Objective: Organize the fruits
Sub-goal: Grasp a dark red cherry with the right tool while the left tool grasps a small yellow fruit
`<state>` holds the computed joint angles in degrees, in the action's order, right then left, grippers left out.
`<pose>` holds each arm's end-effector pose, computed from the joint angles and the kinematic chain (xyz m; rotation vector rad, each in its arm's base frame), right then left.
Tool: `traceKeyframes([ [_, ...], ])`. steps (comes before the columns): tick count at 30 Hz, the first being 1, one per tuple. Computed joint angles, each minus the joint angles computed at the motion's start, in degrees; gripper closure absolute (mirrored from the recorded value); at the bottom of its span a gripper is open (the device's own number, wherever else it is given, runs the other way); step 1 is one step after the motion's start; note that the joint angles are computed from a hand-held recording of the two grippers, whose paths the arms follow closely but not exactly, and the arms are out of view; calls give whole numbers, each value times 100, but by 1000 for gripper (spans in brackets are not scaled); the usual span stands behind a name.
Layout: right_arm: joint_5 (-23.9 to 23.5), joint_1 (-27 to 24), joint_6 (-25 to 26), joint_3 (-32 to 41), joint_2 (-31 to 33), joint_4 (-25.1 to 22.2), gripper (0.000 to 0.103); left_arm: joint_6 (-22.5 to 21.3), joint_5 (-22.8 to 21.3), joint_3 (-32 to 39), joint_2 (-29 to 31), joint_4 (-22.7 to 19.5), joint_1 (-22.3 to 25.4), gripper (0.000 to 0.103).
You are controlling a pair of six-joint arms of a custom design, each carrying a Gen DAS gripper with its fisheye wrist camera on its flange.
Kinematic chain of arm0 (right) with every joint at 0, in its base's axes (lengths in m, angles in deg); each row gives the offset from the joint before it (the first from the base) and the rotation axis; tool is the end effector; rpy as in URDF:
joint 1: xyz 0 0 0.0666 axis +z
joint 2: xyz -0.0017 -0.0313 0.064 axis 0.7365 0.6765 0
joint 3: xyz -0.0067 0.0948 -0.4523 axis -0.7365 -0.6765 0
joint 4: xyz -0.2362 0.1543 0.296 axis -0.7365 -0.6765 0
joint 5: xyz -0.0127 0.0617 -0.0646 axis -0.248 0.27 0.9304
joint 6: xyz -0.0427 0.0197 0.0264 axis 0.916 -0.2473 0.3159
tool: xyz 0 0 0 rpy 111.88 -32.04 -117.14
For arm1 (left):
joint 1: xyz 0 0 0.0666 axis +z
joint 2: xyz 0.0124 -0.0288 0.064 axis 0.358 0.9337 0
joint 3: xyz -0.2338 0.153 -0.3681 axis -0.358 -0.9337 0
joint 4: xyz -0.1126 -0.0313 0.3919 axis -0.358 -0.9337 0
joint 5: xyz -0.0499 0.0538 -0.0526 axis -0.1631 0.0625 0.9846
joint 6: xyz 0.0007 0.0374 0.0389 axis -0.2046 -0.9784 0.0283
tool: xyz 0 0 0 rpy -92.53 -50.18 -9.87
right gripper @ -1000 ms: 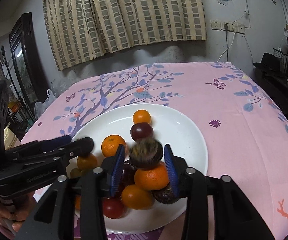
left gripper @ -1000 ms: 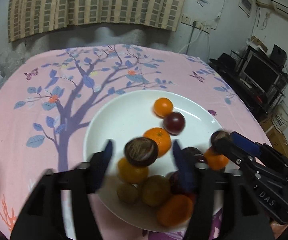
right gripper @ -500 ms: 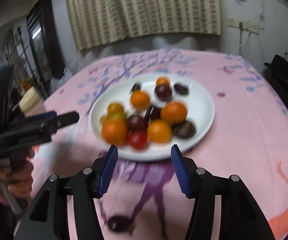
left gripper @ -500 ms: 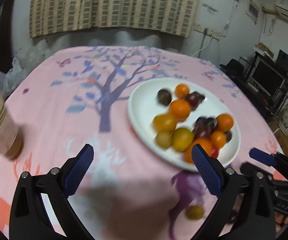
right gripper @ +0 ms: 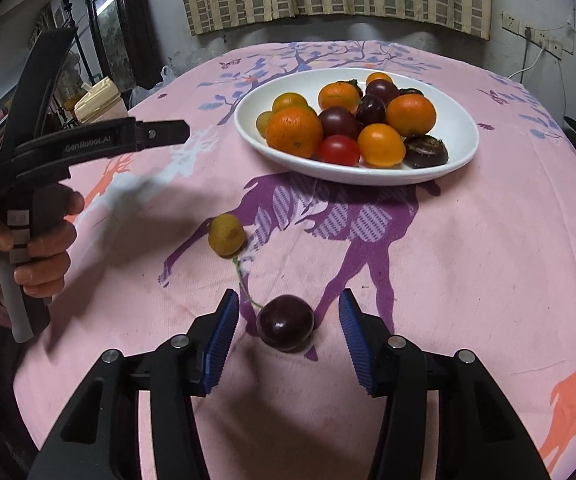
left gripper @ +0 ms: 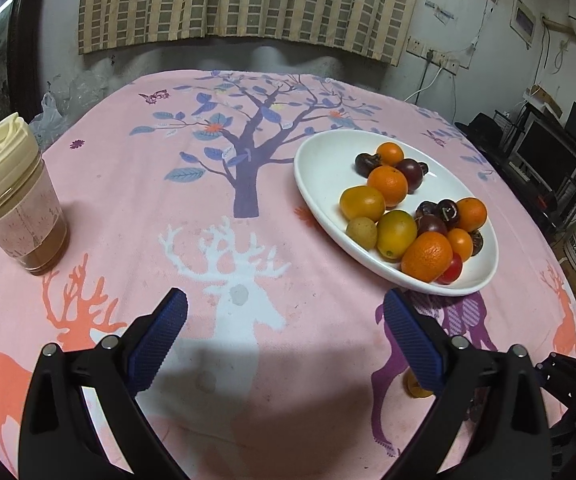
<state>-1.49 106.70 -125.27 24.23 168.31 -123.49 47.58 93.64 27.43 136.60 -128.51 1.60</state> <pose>0.2404 0.3697 0.4131 0.1084 2.4985 0.1157 0.4137 -0.1545 0.4652 0.5545 2.3499 -0.4107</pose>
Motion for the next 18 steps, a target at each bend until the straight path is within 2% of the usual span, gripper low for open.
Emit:
traceKeyframes([
  [2,-56,2,24,73,89,-139,58,12,-5,5,10,-19,6,7],
  [3,-61,13,58,69,82,-108,69,19,-11,8,14,-25,8,7],
  [4,-73,18,57,53,67,-83,74,22,-17,14,23,-30,7,7],
  [8,101,20,-167,-90,-115,85,74,-101,177,29,35,-135,-16,7],
  [10,266,-3,-480,-202,-272,150,74,-406,429,3,-11,-210,-85,7],
  [12,387,-36,-829,-304,-396,119,74,-958,620,-107,-144,-256,-274,8],
  [14,414,-82,-1136,-407,-513,99,74,-1505,818,-178,-220,-447,-454,30],
  [17,426,-111,-1232,-450,-562,95,74,-1884,706,-299,-265,-606,-731,44],
  [18,433,-100,-1214,-444,-558,103,74,-1918,607,-326,-265,-608,-807,45],
])
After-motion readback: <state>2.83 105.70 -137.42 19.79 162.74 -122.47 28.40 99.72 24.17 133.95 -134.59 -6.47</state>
